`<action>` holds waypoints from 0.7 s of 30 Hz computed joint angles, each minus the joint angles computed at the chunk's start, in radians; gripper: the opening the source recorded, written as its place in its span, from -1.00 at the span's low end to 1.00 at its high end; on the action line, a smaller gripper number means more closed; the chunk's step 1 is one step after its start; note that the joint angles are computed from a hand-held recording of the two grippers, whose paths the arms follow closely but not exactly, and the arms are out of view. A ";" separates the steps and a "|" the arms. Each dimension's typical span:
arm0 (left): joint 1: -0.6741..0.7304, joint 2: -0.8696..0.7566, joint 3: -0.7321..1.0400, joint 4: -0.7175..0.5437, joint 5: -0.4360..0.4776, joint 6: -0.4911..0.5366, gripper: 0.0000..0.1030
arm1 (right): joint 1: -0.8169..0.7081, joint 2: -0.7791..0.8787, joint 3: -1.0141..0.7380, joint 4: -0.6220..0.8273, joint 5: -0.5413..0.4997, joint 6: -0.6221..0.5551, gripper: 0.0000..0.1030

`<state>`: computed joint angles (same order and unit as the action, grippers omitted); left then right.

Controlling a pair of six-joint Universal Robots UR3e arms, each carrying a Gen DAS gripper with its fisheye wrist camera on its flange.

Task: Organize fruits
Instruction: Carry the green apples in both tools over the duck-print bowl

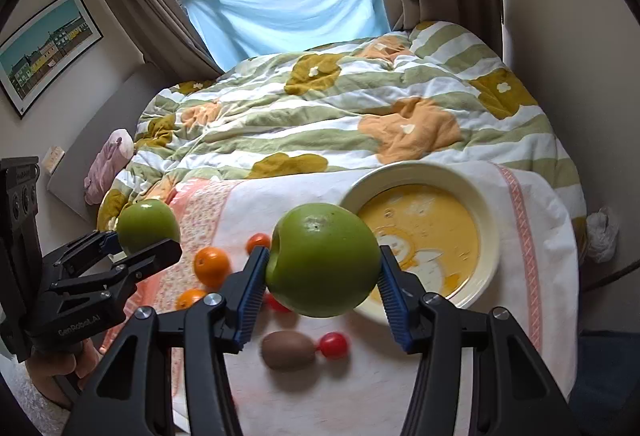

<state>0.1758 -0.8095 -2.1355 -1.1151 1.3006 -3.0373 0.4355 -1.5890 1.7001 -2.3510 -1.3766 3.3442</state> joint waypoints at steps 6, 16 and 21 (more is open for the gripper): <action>-0.278 -0.421 0.066 0.364 0.146 -0.222 0.16 | -0.164 0.014 0.013 0.036 0.105 -0.161 -0.04; -0.416 -0.910 0.289 0.546 0.208 -0.274 0.16 | -0.329 0.110 0.029 0.024 0.199 -0.289 -0.04; -0.443 -1.051 0.393 0.533 0.238 -0.251 0.16 | -0.368 0.146 0.026 0.024 0.219 -0.309 -0.04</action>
<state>-0.2669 -1.8607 -1.7422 -0.5822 1.5381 -3.2884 0.0676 -1.4432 1.7257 -2.3272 -1.1573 3.0357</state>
